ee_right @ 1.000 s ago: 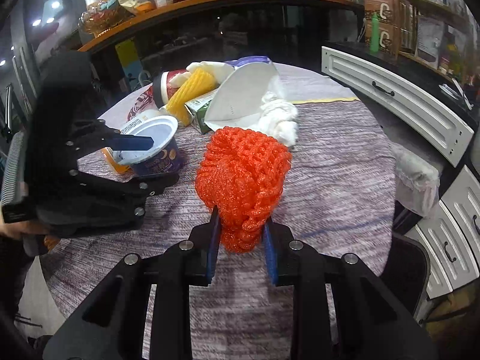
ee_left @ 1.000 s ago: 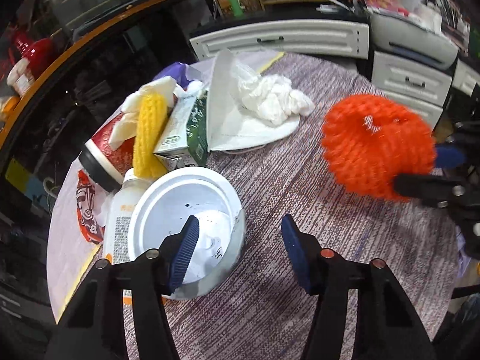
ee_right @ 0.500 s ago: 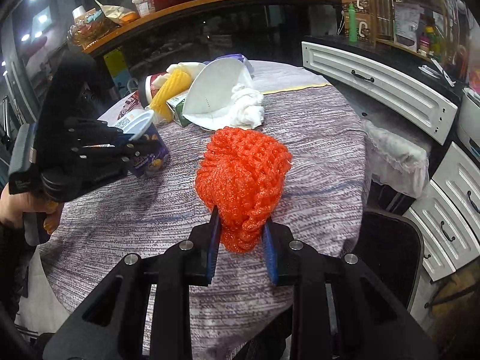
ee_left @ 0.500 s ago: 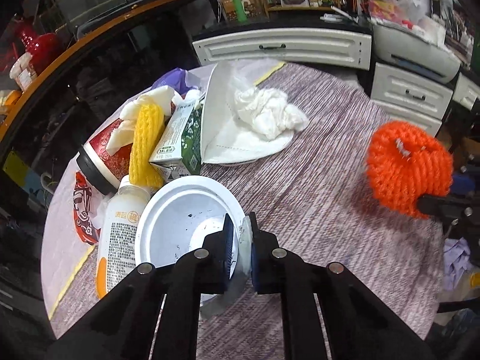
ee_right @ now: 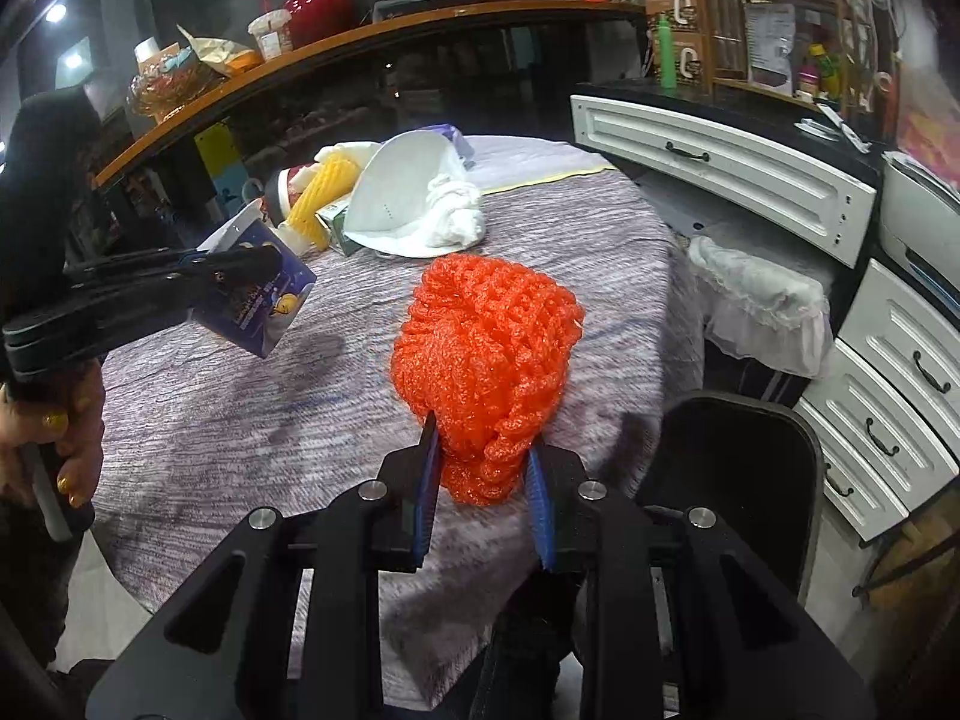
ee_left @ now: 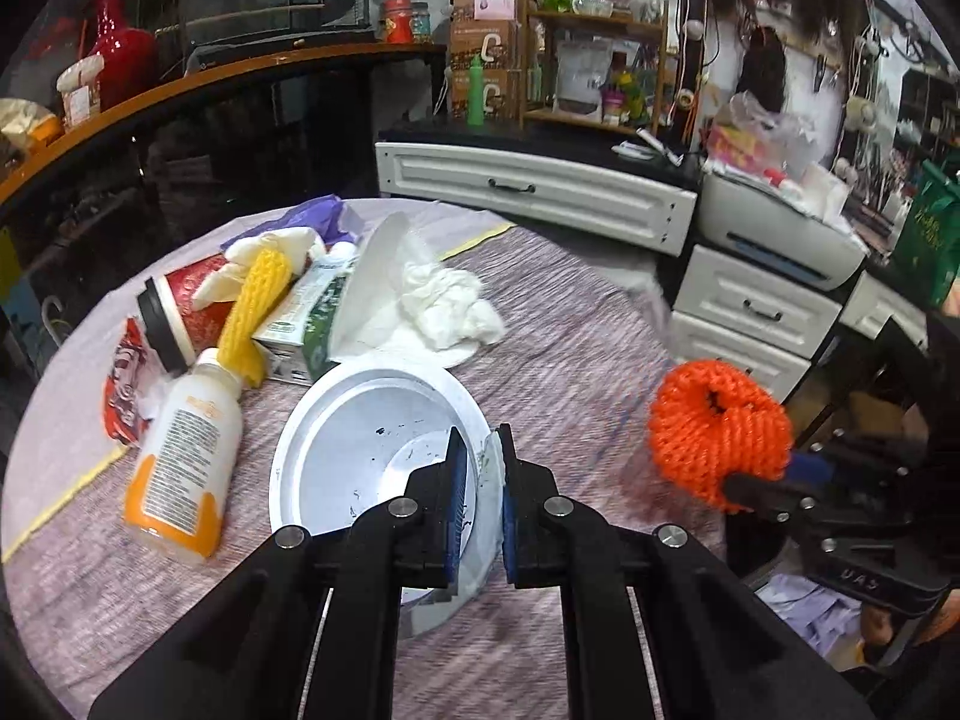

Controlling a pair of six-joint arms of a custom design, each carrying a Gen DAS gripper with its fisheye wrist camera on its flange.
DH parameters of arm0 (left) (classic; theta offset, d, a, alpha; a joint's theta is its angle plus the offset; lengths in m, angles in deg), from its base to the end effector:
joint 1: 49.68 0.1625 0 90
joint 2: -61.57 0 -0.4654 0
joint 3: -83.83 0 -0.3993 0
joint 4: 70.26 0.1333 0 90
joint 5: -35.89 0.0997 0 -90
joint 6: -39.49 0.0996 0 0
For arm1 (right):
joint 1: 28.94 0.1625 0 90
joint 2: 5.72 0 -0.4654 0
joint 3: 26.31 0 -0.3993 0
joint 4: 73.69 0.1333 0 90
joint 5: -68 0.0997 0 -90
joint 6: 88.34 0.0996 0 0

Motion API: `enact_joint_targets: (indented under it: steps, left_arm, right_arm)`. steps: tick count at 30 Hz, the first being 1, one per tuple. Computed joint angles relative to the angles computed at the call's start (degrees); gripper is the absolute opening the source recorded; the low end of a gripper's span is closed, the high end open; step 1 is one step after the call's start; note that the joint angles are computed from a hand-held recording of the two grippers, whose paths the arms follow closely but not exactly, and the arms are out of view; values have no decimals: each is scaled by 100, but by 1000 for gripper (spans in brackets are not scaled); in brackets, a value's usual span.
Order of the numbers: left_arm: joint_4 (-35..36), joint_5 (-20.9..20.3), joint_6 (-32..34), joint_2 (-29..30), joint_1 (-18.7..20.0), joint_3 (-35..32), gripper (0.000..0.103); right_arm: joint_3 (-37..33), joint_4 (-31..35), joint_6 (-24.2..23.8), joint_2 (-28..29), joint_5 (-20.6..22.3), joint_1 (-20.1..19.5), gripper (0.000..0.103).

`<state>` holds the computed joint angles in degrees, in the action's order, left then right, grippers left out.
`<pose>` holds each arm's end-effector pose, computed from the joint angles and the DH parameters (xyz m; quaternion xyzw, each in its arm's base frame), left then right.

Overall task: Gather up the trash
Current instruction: 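Grasp the white-and-blue yogurt cup rim with the left gripper while right holds the net, then carry the net and cup to the black bin and release both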

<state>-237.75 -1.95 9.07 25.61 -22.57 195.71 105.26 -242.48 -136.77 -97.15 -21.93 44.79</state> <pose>-0.4154 -0.4508 -0.0099 0.2453 0.8640 -0.3281 0.2928 0.0066 -0.4537 0.3548 0.2616 -0.9067 0.2799 0.1766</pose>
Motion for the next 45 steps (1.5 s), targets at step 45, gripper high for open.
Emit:
enact_joint_targets:
  steps: [45]
  left_arm:
    - [1276, -2385, 909, 3019, 289, -3623, 10]
  right_arm:
    - [-882, -868, 1288, 500, -444, -2327, 56]
